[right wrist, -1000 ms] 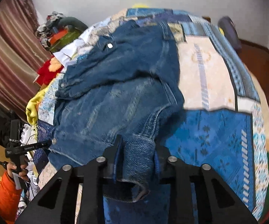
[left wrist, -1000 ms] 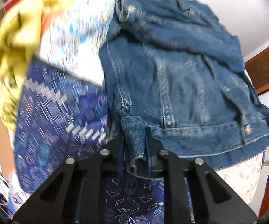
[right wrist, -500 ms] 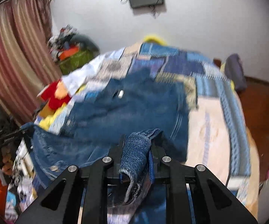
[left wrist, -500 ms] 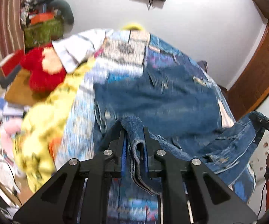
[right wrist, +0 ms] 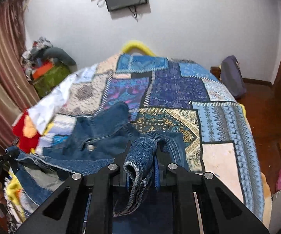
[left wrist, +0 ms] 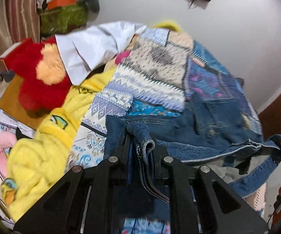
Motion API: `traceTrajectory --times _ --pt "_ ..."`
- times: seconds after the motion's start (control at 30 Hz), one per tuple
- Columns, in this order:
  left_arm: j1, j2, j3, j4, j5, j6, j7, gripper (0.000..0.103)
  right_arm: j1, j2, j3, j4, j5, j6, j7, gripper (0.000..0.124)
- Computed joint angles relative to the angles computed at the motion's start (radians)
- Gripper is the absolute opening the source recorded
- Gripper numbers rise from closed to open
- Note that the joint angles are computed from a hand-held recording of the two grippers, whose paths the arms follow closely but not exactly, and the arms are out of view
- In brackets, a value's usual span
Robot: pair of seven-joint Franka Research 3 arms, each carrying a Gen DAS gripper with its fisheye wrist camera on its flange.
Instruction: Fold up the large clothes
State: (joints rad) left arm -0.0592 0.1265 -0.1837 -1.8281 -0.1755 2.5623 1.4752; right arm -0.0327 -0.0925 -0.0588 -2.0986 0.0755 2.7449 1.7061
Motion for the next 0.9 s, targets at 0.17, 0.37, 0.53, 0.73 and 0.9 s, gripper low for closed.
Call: traceTrajectory --times 0.17,0.37,0.53,0.73,0.9 --pt "-0.021 0.150 0.007 0.098 0.118 -0.041 -0.087 0.016 0.004 0.139 -0.015 0.067 0.021 -0.006 -0.021 0.015" --pt "-0.003 0.221 -0.014 0.105 0.142 -0.036 -0.099 0.020 -0.019 0.173 -0.006 0.047 0.258 0.028 -0.261 0.016" --pt "-0.013 0.203 -0.012 0.104 0.211 -0.060 -0.064 0.024 -0.029 0.141 -0.016 0.059 0.390 -0.062 -0.408 0.016" --pt "-0.049 0.122 0.051 0.046 0.430 -0.002 -0.157 0.058 -0.033 0.070 -0.039 0.050 0.453 -0.141 -0.466 0.016" --pt "-0.056 0.048 0.083 0.000 0.632 -0.021 -0.260 0.058 -0.039 0.015 -0.062 0.041 0.487 -0.194 -0.452 0.016"
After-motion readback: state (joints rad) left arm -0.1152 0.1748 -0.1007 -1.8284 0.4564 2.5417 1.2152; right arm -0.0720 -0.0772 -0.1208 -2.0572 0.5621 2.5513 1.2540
